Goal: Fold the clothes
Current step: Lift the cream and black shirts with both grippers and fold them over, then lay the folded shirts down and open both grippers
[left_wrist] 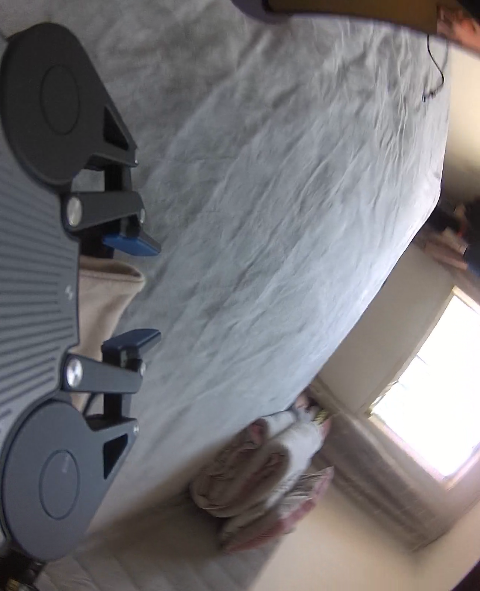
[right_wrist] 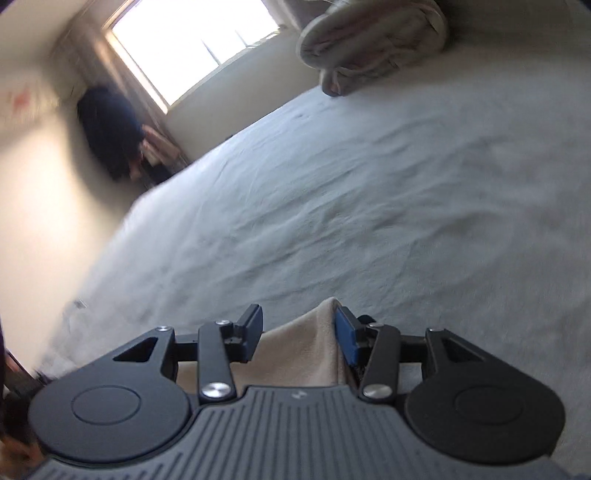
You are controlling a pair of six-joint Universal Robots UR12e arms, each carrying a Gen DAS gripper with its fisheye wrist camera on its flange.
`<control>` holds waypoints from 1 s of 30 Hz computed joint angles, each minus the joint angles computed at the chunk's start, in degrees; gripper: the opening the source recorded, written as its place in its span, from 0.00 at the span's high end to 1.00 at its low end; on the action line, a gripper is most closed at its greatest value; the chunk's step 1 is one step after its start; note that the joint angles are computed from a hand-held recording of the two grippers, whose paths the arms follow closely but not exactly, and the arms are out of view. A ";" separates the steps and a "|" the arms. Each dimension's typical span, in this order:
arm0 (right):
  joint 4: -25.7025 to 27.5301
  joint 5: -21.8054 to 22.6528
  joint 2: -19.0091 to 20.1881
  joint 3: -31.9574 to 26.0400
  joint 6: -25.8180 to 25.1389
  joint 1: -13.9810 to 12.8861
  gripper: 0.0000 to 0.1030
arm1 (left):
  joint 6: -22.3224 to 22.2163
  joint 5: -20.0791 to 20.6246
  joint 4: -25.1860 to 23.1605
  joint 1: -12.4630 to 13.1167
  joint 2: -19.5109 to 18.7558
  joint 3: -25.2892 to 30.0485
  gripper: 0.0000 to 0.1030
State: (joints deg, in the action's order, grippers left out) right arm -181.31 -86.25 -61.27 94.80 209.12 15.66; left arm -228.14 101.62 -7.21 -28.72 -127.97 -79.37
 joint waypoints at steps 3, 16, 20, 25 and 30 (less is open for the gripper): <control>0.39 -4.62 1.30 -0.75 -7.45 1.48 0.53 | 1.52 0.05 -3.23 -0.07 -0.88 1.51 0.73; -13.53 -18.95 4.57 -2.20 -15.62 4.21 0.93 | 10.60 11.27 6.63 -2.58 -2.15 1.79 0.94; -14.53 -22.16 6.47 -4.27 -18.62 4.78 0.93 | 9.92 13.06 4.61 -2.72 -3.26 3.27 0.94; -8.24 -21.32 7.64 -5.60 -19.94 4.26 0.93 | 12.05 15.13 -1.76 -3.08 -5.01 5.78 0.94; -4.30 -19.40 6.49 -4.92 -17.70 3.61 0.91 | 14.50 18.38 -4.85 -3.87 -5.48 6.90 0.85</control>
